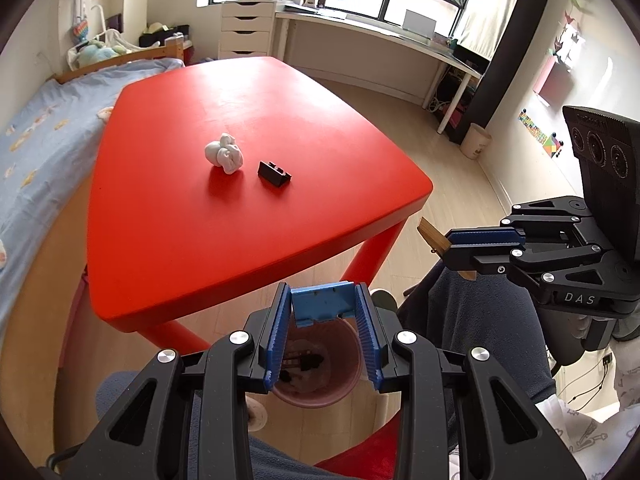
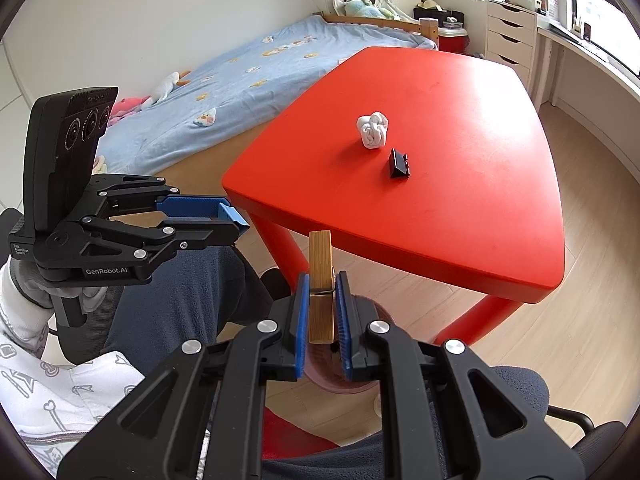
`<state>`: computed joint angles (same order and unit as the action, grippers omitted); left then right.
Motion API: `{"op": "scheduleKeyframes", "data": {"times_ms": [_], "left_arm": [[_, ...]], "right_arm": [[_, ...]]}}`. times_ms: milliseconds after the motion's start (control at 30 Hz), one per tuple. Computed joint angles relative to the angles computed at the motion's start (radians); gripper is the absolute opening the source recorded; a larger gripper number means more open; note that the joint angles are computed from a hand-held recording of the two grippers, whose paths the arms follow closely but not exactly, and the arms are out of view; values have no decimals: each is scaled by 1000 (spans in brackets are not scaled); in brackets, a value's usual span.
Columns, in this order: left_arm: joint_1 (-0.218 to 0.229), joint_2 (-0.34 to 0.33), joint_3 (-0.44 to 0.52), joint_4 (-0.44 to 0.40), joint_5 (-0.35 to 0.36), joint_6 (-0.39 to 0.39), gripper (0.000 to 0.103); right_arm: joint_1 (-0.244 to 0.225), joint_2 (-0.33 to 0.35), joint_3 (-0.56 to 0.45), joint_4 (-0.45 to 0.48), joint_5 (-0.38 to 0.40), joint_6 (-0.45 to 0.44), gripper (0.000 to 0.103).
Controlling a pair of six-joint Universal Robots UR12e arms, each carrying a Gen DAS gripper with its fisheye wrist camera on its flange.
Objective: Collect trash
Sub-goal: 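Carry both held items to the pink bin and open both tools, then move both open tools from the bin back over the table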
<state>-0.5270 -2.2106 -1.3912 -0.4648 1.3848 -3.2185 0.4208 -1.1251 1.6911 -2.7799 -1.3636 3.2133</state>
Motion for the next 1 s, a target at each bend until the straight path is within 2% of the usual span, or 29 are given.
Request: {"op": "scheduleKeyframes", "data": {"times_ms": [800, 833, 867, 900, 933, 1000], "left_arm": [[8, -6, -1, -5, -40, -10, 34], [9, -7, 0, -10, -41, -9, 38], [9, -8, 2, -11, -38, -11, 47], [9, -8, 0, -2, -31, -20, 70], [10, -7, -6, 18, -27, -32, 85], [11, -5, -12, 37, -11, -42, 90]], "right_arm": [[-10, 3, 3, 1, 45, 6, 14], [-9, 3, 3, 5, 38, 2, 18], [-8, 3, 2, 8, 31, 1, 35], [-8, 2, 2, 8, 26, 2, 47], [-8, 2, 4, 2, 19, 6, 65], [-7, 1, 8, -12, 1, 21, 79]]}}
